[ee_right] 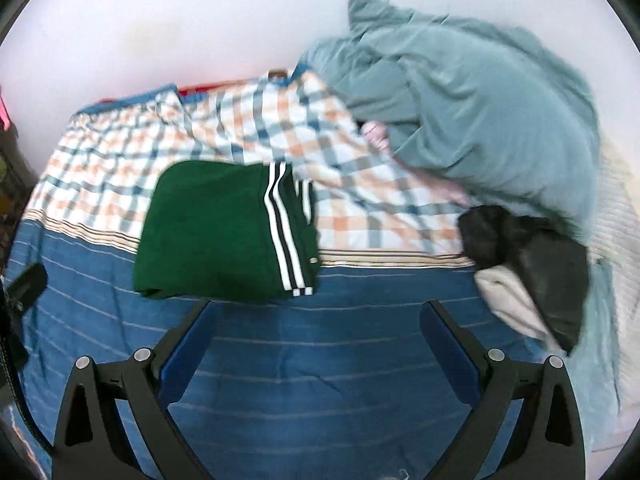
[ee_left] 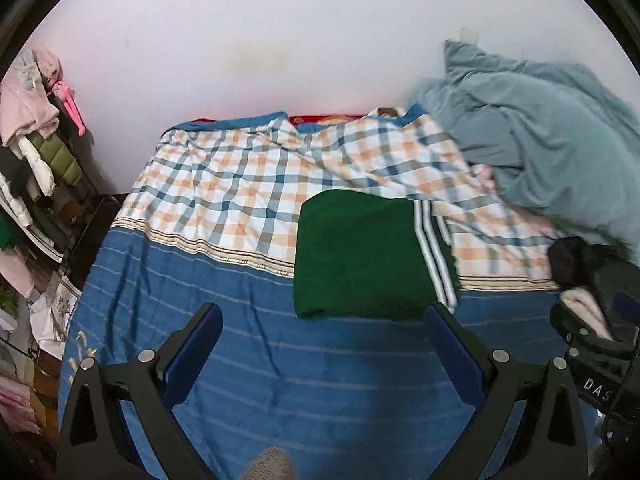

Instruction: Fold large clothes

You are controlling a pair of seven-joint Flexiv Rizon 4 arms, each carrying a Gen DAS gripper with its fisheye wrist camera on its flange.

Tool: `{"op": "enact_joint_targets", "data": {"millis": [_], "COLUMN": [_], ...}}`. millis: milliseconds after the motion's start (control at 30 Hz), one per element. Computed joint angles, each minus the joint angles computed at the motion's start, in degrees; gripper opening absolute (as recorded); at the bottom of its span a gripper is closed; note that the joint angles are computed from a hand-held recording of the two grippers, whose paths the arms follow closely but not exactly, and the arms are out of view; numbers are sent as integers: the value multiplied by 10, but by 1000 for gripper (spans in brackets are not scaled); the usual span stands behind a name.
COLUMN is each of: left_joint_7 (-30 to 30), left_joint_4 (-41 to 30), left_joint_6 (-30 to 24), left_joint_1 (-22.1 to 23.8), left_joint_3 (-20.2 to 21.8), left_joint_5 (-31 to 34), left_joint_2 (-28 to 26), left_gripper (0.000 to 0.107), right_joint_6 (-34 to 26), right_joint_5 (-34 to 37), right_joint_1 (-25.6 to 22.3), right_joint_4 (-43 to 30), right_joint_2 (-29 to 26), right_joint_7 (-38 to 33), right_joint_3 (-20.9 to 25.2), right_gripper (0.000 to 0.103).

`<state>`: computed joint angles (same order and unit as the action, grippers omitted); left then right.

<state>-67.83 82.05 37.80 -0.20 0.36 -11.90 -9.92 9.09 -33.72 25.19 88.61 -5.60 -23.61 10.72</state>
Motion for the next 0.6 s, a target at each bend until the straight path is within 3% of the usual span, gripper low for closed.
{"op": "enact_joint_targets", "data": {"millis": [267, 600], "left_joint_7": [8, 29], "left_joint_4": [-2, -20], "left_joint_6": [-94, -156], "left_joint_1": [12, 29], "left_joint_3": [20, 42], "left_joint_5": [-2, -50], "left_joint_2": [111, 182], "left_gripper": [103, 103], "right_joint_6": [-234, -429], "right_joint_5": [-58, -188], "right_joint_1": [103, 270], "right_joint_4": [-158, -352], "right_joint_2": [33, -4], "right_joint_7": [28, 17], "right_joint_3": [58, 80], "right_gripper": [102, 102]}}
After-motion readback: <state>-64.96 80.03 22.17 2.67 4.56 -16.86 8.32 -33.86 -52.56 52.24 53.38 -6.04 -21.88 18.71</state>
